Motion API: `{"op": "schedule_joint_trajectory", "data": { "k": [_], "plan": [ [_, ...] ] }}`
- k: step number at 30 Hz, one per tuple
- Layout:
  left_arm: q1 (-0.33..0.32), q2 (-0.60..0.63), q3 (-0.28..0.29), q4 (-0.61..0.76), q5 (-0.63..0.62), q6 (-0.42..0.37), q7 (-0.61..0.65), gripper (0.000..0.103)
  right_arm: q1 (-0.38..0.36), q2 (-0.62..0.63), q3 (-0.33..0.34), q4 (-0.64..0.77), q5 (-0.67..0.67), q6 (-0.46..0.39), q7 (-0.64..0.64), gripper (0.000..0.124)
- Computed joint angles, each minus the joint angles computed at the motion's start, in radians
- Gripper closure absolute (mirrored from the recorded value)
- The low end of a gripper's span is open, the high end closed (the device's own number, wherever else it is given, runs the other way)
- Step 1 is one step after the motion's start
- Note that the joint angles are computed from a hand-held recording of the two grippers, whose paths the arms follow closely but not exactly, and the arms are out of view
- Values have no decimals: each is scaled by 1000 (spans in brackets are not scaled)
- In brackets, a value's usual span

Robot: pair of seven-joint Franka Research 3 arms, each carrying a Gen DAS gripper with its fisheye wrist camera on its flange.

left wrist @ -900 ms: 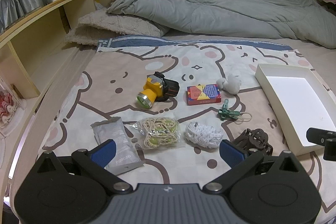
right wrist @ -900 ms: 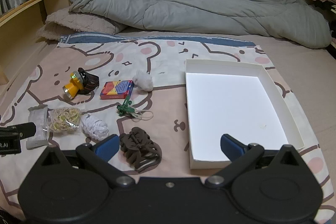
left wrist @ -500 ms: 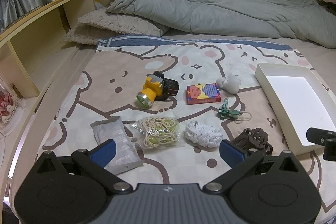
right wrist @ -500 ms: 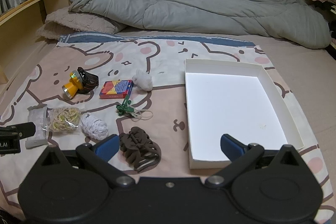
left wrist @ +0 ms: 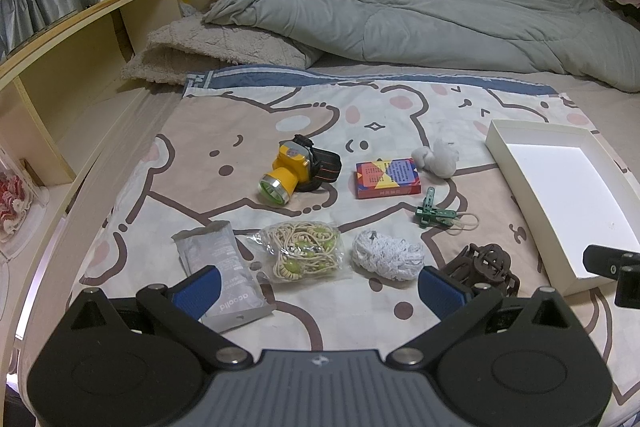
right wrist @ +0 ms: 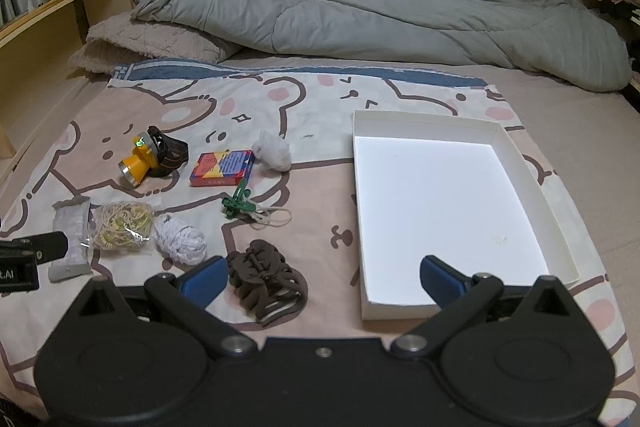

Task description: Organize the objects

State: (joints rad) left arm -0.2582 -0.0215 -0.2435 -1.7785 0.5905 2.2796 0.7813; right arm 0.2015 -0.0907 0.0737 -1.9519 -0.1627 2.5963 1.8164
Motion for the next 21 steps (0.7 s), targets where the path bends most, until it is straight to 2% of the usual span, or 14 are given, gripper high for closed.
{"op": "schedule_joint_trajectory", "data": {
  "k": [21],
  "plan": [
    [-2, 5, 1, 10, -15, -15, 9, 0, 2, 4, -4, 11, 21, -19, -11, 21]
  ]
}}
